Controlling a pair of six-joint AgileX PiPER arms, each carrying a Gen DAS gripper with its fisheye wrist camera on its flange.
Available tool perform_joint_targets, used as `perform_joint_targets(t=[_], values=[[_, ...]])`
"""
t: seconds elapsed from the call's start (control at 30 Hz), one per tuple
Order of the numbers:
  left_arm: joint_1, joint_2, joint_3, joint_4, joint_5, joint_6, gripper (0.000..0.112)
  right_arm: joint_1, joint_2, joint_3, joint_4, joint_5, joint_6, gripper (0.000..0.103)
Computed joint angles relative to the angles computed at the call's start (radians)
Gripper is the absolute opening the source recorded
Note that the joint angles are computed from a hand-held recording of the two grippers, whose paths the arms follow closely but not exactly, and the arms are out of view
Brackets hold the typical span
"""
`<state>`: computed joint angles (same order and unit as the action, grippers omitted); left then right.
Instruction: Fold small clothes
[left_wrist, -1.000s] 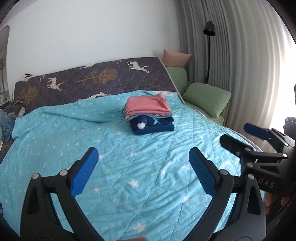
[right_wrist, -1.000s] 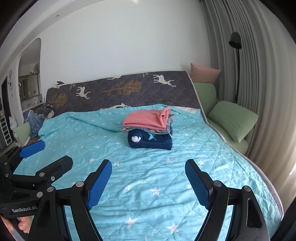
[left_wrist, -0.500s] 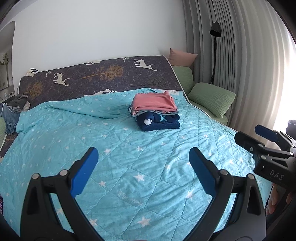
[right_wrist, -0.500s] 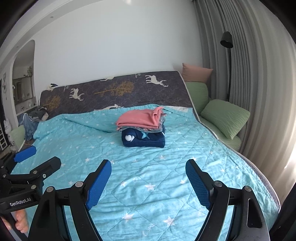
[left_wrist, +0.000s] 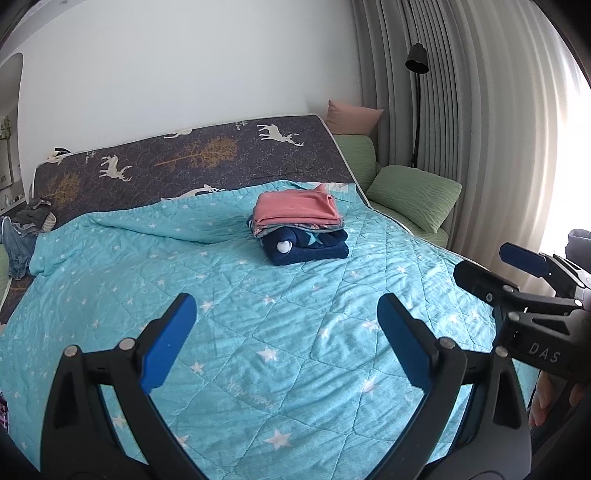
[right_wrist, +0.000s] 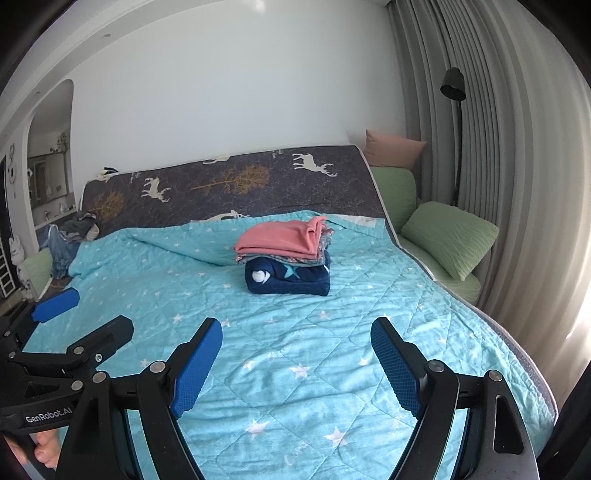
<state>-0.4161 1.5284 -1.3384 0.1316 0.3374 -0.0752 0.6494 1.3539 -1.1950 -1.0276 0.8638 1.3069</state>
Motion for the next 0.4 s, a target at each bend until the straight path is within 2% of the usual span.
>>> perform_joint_targets(t=[0.4], values=[[-0.017, -0.014, 0.008, 0.020, 0.016, -0.016, 0.098, 0.003, -0.015, 0.014, 0.004, 0.009, 0.010, 0.085]])
